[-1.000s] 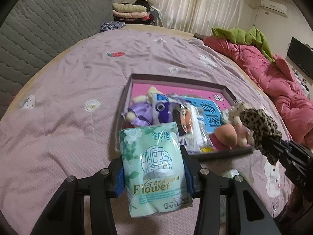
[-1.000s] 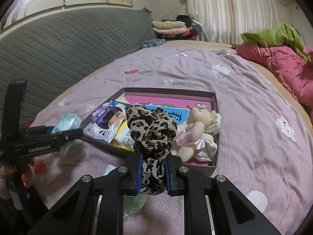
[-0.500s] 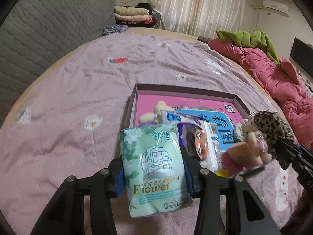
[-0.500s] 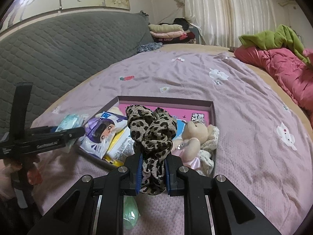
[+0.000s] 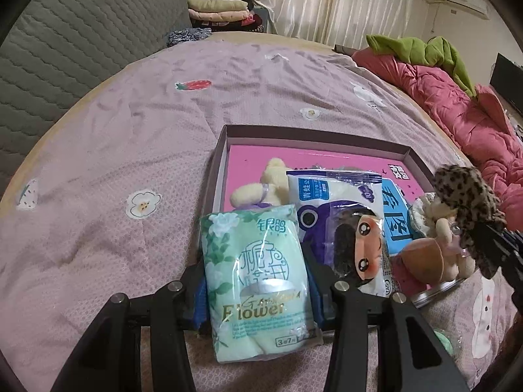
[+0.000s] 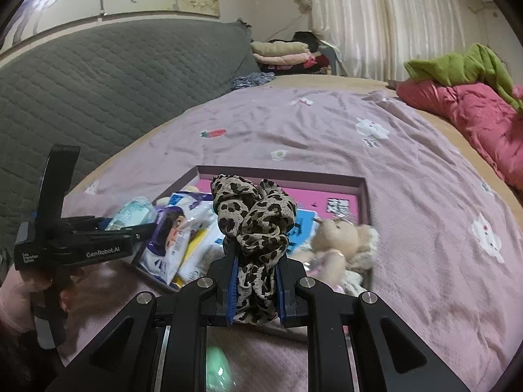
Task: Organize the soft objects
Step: 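Carry the green wipes pack and leopard scrunchie over the tray, then lower the wipes pack and scrunchie into the tray and open both tools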
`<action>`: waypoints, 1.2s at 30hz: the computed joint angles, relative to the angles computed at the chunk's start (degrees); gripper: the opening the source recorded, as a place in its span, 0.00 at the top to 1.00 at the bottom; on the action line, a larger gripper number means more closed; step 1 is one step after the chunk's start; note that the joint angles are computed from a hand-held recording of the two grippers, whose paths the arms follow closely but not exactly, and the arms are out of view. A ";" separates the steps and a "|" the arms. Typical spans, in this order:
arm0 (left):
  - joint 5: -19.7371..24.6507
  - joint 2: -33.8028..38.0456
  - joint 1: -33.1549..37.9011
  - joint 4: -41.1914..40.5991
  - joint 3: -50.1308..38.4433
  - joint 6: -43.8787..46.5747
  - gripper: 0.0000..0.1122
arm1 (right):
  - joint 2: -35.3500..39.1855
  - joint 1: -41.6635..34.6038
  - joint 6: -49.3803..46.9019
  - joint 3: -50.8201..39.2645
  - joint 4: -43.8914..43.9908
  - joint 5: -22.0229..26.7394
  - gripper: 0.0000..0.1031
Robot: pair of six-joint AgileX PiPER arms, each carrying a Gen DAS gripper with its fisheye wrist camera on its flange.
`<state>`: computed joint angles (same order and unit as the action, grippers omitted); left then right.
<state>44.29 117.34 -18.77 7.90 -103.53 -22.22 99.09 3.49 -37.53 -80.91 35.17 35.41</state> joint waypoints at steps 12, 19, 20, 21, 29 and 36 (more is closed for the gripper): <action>0.69 0.28 -0.23 0.29 -0.63 0.16 0.57 | 4.18 5.03 -1.09 -1.54 -1.82 0.60 0.81; 0.73 0.44 -0.24 0.28 -0.78 0.37 0.57 | 5.34 6.18 -0.86 -1.33 -3.41 0.08 0.80; 0.77 0.47 -0.25 0.25 -0.81 0.38 0.57 | 5.54 6.18 -0.93 -1.36 -3.37 0.21 0.80; 0.83 0.55 -0.30 0.31 -0.88 0.34 0.57 | 5.67 6.32 -0.64 -1.32 -3.78 -0.04 0.80; 1.01 0.38 -0.42 0.69 -0.72 0.36 0.57 | 6.20 7.12 0.72 -0.62 -5.97 -2.58 0.78; 1.10 0.43 -0.40 0.57 -0.80 0.52 0.57 | 6.01 7.19 1.30 0.01 -7.18 -4.88 0.72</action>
